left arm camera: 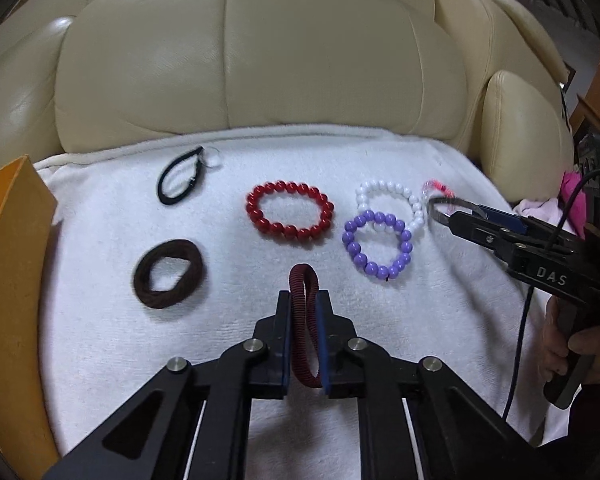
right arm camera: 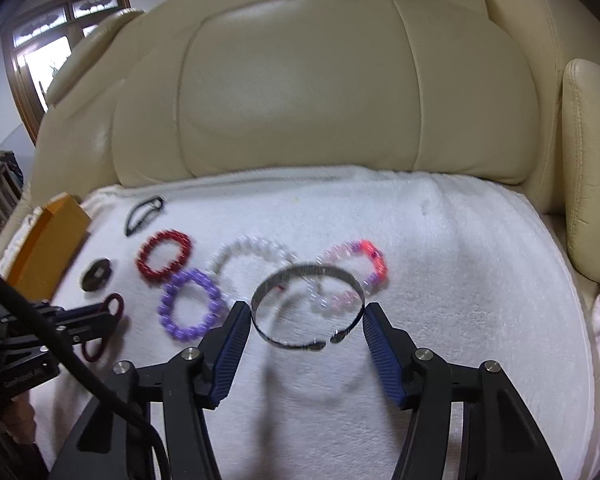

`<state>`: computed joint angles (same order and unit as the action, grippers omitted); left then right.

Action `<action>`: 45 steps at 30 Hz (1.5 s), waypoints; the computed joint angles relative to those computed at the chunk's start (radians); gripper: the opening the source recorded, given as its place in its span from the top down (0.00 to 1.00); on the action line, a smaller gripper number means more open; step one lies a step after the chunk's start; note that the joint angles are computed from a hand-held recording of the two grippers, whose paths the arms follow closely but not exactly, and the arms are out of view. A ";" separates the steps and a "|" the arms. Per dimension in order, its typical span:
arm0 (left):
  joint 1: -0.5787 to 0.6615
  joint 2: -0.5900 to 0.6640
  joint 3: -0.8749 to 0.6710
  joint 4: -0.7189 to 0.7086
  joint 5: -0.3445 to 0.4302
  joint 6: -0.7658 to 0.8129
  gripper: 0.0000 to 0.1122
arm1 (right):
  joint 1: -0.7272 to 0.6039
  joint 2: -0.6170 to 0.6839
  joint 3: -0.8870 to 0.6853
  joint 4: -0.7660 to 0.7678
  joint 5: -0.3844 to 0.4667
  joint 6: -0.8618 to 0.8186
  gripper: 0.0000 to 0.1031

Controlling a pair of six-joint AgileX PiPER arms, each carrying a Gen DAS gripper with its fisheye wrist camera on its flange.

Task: Organize jewelry
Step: 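Grasp the silver bangle with the right tool while the left tool holds the maroon hair tie, then carry the bangle and hair tie over the orange box and open both tools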

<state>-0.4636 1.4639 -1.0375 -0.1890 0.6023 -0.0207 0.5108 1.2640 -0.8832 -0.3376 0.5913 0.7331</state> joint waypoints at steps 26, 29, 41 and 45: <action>0.081 -0.180 0.077 0.080 -0.005 -0.024 0.92 | 0.113 0.143 -0.126 -0.038 0.053 0.192 0.13; 0.041 -0.194 0.077 0.210 -0.017 -0.141 0.92 | 0.095 0.196 -0.139 0.004 0.038 0.199 0.33; -0.054 -0.271 0.081 0.537 0.001 -0.432 0.92 | 0.142 0.186 -0.155 -0.101 0.073 0.288 0.38; -0.074 -0.292 0.081 0.590 0.014 -0.487 0.92 | 0.159 0.147 -0.149 -0.119 0.077 0.311 0.38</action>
